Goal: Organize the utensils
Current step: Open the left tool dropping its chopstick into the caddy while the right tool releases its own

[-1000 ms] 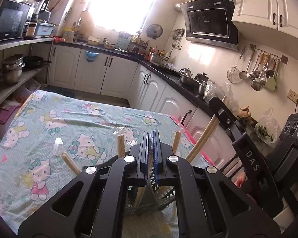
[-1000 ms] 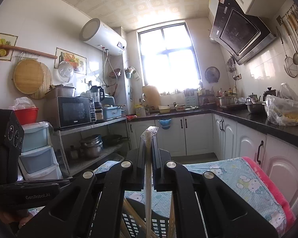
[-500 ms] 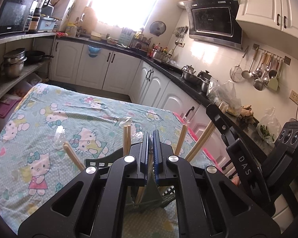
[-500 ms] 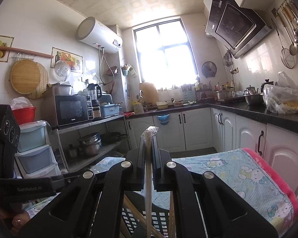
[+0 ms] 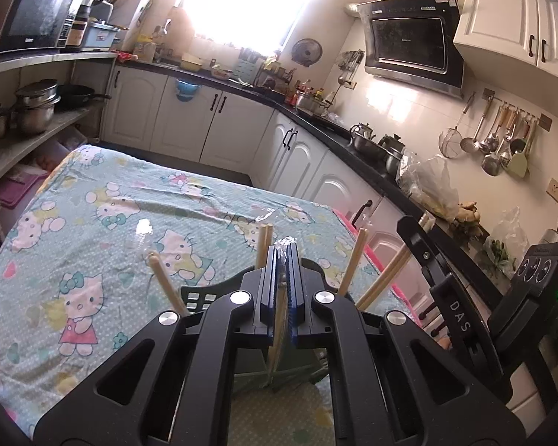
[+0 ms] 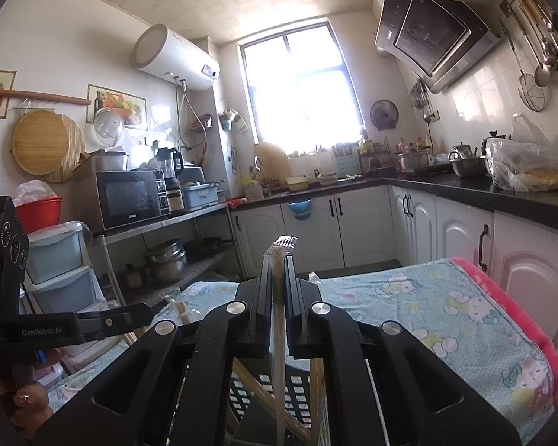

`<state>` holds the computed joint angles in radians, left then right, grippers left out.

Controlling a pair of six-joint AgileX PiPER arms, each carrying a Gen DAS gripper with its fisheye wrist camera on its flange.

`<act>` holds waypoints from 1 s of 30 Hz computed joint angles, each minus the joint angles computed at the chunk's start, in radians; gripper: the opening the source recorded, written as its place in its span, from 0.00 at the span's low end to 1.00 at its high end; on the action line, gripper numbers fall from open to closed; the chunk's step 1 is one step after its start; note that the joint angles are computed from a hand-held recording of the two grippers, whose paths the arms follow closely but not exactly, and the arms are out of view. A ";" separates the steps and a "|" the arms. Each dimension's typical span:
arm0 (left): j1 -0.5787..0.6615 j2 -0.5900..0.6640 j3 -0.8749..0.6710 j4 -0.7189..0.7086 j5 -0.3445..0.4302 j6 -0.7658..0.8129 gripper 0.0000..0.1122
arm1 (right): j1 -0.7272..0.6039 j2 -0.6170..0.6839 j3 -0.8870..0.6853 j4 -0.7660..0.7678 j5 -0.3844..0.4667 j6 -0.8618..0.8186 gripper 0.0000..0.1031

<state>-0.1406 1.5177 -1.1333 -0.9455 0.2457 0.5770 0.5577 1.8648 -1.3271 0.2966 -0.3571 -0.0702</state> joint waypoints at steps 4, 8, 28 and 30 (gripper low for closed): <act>0.010 -0.005 0.009 -0.016 0.005 0.012 0.02 | -0.006 -0.016 0.018 0.030 0.028 -0.026 0.06; 0.017 -0.012 0.026 -0.063 0.003 0.052 0.02 | -0.018 -0.036 0.040 0.036 0.055 -0.010 0.09; -0.002 -0.054 0.095 0.011 -0.042 -0.025 0.12 | -0.044 -0.117 0.153 0.158 0.182 -0.027 0.40; -0.005 -0.061 0.103 0.009 -0.040 -0.019 0.15 | -0.043 -0.118 0.159 0.182 0.186 -0.048 0.40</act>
<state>-0.1452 1.4568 -1.0306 -0.9368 0.2056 0.5580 0.5151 1.7464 -1.1682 0.4786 -0.1708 -0.1177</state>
